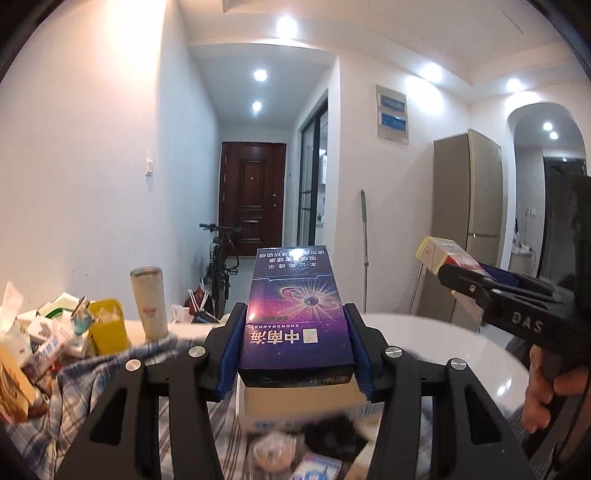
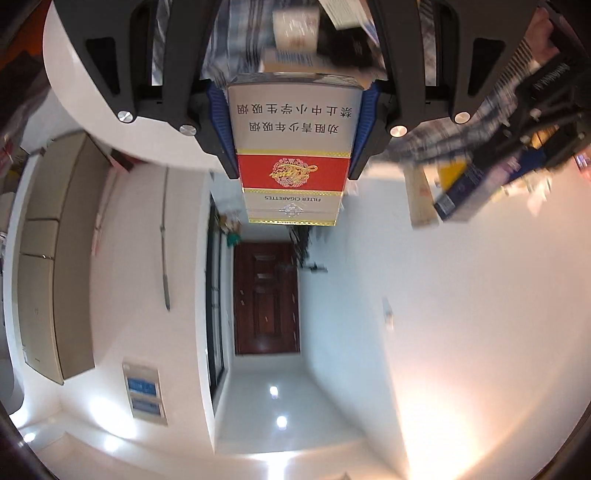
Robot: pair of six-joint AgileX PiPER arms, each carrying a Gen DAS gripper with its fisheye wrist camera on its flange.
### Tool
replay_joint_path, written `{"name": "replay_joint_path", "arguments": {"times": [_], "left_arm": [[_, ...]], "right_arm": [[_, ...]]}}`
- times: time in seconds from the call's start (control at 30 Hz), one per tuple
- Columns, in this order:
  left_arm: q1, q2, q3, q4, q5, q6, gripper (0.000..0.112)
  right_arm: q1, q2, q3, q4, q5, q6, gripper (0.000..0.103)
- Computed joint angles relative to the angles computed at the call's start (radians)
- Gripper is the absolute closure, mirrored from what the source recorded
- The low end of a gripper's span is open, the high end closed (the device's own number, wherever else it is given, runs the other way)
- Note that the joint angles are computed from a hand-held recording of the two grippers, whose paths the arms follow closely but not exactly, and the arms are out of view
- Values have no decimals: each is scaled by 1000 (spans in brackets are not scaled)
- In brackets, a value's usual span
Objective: Organize objects
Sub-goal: 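Lift both held packs and carry them over the cardboard box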
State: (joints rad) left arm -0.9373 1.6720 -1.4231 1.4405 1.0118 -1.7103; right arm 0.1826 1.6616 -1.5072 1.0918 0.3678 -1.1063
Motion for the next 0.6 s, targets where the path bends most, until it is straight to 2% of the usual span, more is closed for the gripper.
{"name": "replay_joint_path", "arguments": {"times": [0.07,0.13,0.2,0.27,0.37,0.43,0.5,0.53,0.6], "left_arm": [[26,26,-86,-2,-18,74,59],[39,64,-155,25,-3,99,59],[71,100,-229,8,-28,148,59],[107,140,-300,-43,-64,218,59],[153,185,-334,-63,-98,226,59],[198,208,-334,-109,-144,233,59],[250,238,-332,-179,-198,246,59],[271,260,-346,-220,-209,267,59],[325,308,-400,-373,-258,400,59]], "right_arm": [[17,17,-51,-29,-21,37,48],[43,47,-105,-76,-66,87,48],[70,90,-167,-213,-110,246,48],[82,149,-233,-284,-126,362,48],[95,228,-315,-504,-150,611,48],[90,287,-360,-541,-154,655,48],[82,354,-421,-578,-115,679,48],[80,395,-473,-611,-66,691,48],[85,457,-538,-703,-5,745,48]]}}
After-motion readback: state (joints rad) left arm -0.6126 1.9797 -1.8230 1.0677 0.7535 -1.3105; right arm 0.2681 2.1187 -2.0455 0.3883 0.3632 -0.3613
